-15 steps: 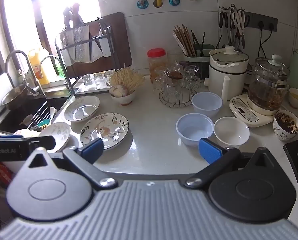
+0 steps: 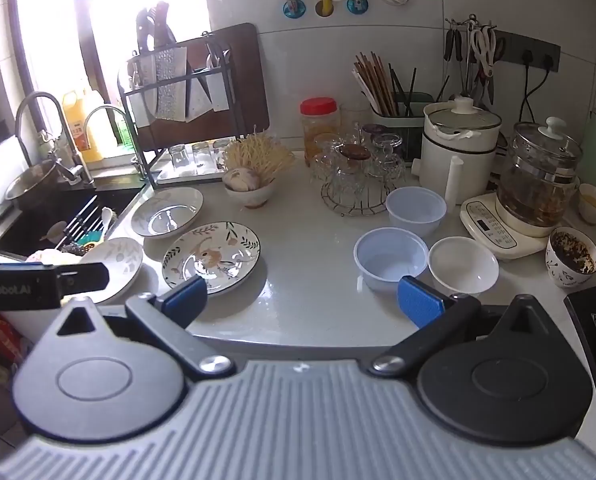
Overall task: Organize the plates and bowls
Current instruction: 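Move both tools toward the white leaf-pattern bowl beside the sink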
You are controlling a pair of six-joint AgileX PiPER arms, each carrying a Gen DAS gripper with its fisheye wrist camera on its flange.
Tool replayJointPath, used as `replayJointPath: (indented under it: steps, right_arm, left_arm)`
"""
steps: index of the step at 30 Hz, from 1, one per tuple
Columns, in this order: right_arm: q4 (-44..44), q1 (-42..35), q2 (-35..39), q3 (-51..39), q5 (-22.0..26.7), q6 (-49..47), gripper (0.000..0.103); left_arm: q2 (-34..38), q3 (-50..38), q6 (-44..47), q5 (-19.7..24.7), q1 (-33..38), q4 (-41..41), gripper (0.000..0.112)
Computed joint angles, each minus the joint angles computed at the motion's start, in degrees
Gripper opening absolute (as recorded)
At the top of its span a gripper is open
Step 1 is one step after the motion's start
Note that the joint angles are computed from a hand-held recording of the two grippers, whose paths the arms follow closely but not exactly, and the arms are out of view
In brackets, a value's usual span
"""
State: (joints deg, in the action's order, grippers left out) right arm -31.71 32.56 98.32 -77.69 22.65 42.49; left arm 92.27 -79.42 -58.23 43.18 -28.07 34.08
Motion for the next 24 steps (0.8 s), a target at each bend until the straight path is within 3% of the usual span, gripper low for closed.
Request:
replayJointPath:
  steps: [3,24]
  right_arm:
    - [1.8,-0.2,-0.1,-0.4,0.5,-1.9,0.103]
    - [5.5,-0.8,0.0,-1.0,-0.1,-8.2,0.103]
  left_arm:
    - [0.3,-0.6,-2.3,2.2,-1.9,1.9,0.1]
    - [0.9,0.2,-5.7,1.9,-2.2,3.3,0.1]
